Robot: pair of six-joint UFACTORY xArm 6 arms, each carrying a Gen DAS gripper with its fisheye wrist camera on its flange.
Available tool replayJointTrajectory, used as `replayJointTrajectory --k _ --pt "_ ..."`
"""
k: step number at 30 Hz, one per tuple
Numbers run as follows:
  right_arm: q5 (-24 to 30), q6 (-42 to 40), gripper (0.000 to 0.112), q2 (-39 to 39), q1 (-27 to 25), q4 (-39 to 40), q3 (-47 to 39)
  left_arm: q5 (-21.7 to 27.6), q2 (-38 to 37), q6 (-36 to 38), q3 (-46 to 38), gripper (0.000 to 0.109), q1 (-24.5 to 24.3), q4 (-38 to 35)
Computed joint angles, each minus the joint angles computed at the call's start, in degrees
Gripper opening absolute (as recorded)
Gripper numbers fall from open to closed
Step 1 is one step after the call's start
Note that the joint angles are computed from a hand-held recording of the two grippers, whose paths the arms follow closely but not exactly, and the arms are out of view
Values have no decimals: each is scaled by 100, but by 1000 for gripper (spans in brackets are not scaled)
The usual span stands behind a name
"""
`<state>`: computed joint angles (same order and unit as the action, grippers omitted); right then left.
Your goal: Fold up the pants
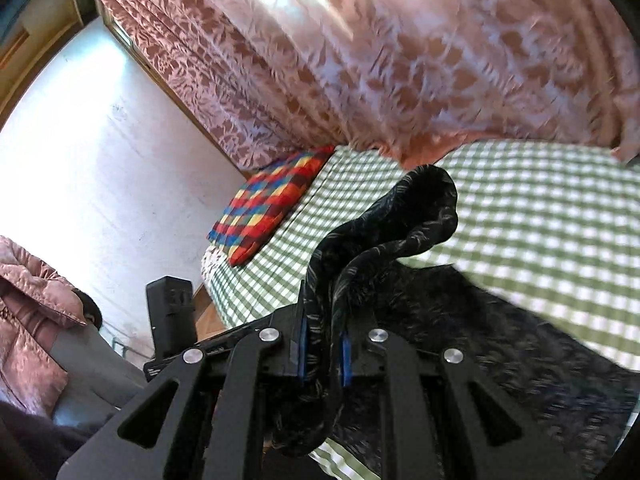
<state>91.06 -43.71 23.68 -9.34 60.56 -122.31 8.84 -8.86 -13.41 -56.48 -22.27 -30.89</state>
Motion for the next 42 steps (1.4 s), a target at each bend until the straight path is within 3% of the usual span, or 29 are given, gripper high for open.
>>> replayJointTrajectory --k 5,10,12,17,21,24,28,30,32,35,42 --pt "-10 -152 11 -46 -591 1 -58 473 732 2018 -889 35 -490 -1953" --pt "-226 -330 11 -82 -1157 -295 178 1322 1281 2232 -1485 35 -708 -1707" --pt "-238 -286 11 85 -1327 -564 119 1394 1414 1971 -1588 35 -809 -1160" --pt "-557 119 12 420 -1510 -1444 554 1540 1510 1888 -1745 35 -873 -767" --pt "-582 334 25 495 -1721 -1259 857 1558 1564 1645 -1824 35 -898 -383" --pt "-461 329 49 409 -1952 -947 1079 1496 1531 1654 -1770 35 -897 -422" --pt "-646 218 51 116 -2029 -1065 1486 1391 1465 1573 -1682 35 -924 -339" --pt "-1088 105 49 -233 -1914 -1483 1947 1382 1427 1487 -1653 35 -941 -195" --pt "-1904 0 47 -726 -1677 -2132 2614 1364 1380 1212 -1626 35 -965 233" --pt "-3156 -14 56 -1324 -1385 -2757 3445 1287 1267 710 -1528 35 -1027 980" --pt "-4739 -378 61 -2163 -1032 -2851 4408 1050 1065 399 -1328 35 -1049 1412"
